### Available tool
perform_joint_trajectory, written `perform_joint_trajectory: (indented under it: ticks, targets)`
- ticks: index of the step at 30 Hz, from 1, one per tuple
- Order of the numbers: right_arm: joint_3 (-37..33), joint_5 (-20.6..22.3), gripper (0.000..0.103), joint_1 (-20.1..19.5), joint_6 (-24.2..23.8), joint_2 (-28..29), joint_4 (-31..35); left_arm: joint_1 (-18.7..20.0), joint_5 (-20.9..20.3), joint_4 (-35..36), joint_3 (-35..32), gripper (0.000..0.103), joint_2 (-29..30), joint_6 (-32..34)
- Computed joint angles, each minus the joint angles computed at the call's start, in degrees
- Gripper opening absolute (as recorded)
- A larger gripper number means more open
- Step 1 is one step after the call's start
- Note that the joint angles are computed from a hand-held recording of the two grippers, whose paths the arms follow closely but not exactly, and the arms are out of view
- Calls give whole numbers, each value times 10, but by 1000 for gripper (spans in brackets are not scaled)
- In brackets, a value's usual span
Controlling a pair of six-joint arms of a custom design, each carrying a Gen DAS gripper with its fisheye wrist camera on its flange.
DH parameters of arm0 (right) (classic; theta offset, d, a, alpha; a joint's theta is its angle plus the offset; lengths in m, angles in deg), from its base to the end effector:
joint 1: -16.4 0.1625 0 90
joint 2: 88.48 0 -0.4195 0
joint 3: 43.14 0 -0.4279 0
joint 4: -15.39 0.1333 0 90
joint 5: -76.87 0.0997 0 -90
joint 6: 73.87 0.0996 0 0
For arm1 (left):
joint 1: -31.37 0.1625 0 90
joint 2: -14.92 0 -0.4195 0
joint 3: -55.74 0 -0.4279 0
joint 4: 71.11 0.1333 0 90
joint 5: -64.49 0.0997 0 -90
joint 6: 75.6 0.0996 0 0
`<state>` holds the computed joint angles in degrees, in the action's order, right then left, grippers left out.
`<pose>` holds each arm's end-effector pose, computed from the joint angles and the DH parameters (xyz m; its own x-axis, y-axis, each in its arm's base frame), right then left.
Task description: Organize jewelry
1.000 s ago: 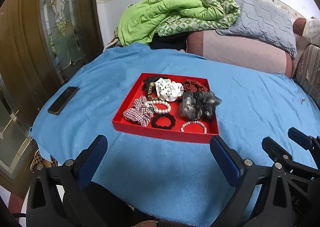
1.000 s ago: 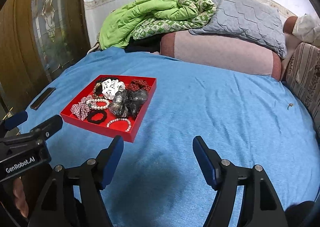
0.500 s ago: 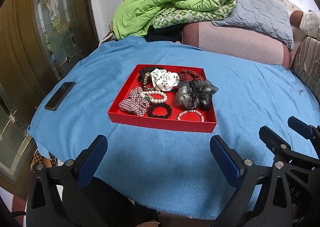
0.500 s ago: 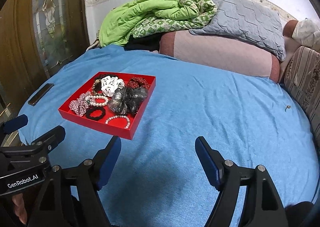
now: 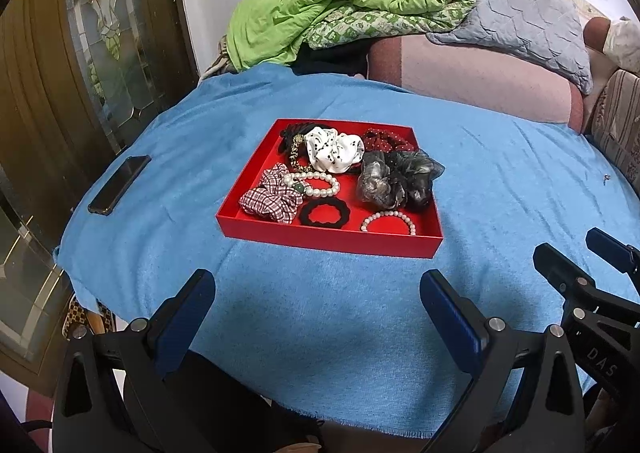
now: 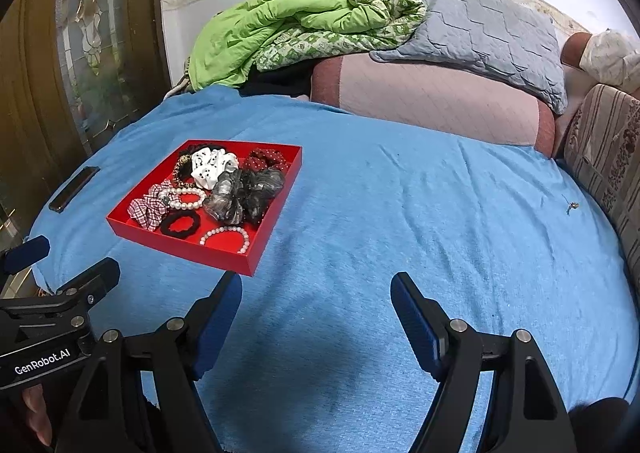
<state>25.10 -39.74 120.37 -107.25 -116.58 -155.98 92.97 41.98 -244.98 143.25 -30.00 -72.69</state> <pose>0.2866 -0.7849 0.0830 -0.6841 -0.3426 0.6439 -0.6682 0.6483 -0.3650 -0.1405 -0.7336 0.2063 -0.6077 -0.3200 -0.7268 0.3888 0.6782 -0.6236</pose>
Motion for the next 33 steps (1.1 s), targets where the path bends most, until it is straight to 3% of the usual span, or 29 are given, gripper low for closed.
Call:
perform_joint_trajectory:
  ticks: [33]
  targets:
    - [-7,-18,83,0,-9,8,-1,6,-17,34,14,102,-11,-41]
